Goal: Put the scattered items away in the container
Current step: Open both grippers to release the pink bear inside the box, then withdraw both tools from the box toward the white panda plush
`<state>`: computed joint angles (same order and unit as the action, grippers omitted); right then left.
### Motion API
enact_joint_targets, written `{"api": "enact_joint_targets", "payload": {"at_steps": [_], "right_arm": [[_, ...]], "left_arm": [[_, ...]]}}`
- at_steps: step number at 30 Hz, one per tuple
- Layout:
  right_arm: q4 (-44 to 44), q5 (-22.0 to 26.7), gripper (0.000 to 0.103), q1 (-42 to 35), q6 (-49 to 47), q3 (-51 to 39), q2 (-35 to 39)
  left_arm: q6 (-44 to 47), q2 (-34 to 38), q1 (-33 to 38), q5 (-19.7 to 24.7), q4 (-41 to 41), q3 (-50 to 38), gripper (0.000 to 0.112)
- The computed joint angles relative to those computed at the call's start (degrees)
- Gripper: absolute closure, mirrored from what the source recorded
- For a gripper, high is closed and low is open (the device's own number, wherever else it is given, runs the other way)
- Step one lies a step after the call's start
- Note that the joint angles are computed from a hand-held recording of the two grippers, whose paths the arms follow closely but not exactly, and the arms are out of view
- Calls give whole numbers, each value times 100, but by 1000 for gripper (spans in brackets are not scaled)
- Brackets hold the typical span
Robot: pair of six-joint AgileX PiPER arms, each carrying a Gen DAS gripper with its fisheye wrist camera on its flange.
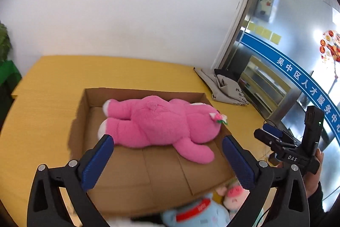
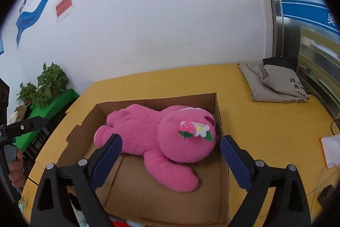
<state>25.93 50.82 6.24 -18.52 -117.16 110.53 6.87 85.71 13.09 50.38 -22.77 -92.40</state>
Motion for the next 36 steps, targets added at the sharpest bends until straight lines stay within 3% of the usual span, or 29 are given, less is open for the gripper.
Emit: {"api": "enact_joint_targets", "payload": {"at_steps": [4, 8, 12, 16, 24, 36], "right_arm": [[-25, -600, 1, 175, -258, 1823, -1232], [-375, -1337, 1, 410, -110, 3337, -2294], [-979, -1811, 1, 675, 333, 4280, -3045], [-1639, -1925, 1, 899, 976, 4775, -3492], [-2516, -2042, 1, 1215, 1664, 5321, -3897], [-2446, -1988, 1, 1186, 1642, 5255, -4008]], "left_arm": [[-1582, -1379, -801, -554, 1909, 1432, 9], [-3230, -2304, -1896, -727, 3542, 2575, 9], [-4872, -2640, -3134, -577, 5014, 3242, 9], [-6304, -2604, -4201, 27, 6267, 3491, 9], [-6945, -2699, -4730, 224, 6610, 3640, 9], [-6884, -2599, -4710, 92, 6626, 3517, 9]]}}
